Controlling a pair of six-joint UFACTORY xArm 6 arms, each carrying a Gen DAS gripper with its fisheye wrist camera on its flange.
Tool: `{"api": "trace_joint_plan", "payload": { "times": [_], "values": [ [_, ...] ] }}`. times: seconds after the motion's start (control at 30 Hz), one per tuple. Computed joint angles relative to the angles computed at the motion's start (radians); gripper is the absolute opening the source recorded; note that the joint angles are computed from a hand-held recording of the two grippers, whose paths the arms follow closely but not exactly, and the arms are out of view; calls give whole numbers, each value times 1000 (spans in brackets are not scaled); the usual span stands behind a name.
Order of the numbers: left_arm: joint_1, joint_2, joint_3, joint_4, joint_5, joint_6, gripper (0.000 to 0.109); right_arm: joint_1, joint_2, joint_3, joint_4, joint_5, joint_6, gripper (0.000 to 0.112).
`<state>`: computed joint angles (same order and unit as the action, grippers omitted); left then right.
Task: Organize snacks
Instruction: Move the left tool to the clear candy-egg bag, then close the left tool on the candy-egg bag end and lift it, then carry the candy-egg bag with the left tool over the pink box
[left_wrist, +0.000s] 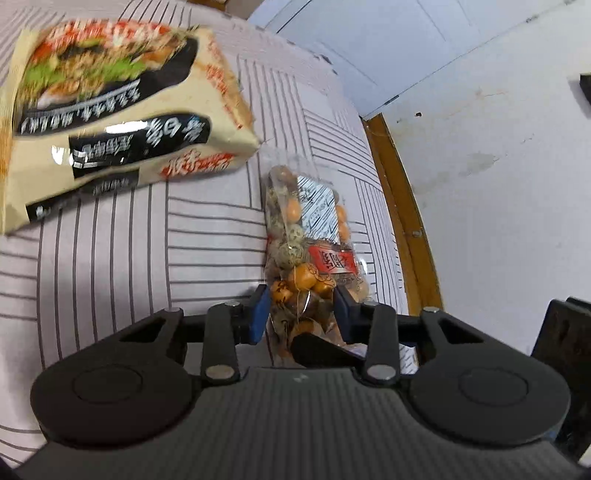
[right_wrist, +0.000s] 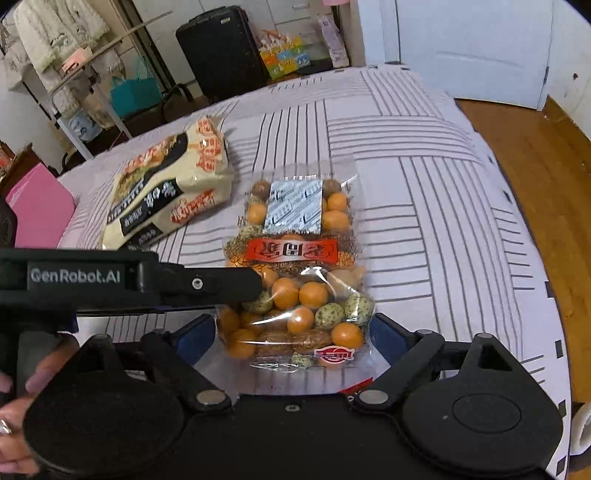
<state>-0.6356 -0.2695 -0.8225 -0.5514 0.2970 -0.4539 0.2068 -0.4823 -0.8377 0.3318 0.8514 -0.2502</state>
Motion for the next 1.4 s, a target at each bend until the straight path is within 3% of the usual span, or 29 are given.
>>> {"api": "trace_joint_plan", "payload": {
  "times": [0.17, 0.27, 0.37, 0.63, 0.83, 1.27, 1.4],
  "values": [
    [-5, 17, -18, 127, 0, -87, 37, 88, 28, 35, -219, -109, 67, 101],
    [-15, 8, -1, 114, -21, -107, 38, 79, 29, 49, -205, -147, 91, 96],
    [-19, -14, 15, 113, -22, -114, 38, 77, 27, 36, -203, -124, 99, 94],
    [-24, -38, -30, 378, 102, -320, 38, 84, 17, -10, -187, -5, 137, 93],
    [-36, -92, -30, 426, 158, -338, 39, 85, -23, -47, -166, 106, 167, 93],
    [-62, -270, -61, 558, 403, -403, 39, 223, -162, -57, -245, 180, 337, 93],
    [-113, -367, -65, 655, 520, -456, 39, 360, -232, -52, -376, 197, 476, 93]
  ]
}}
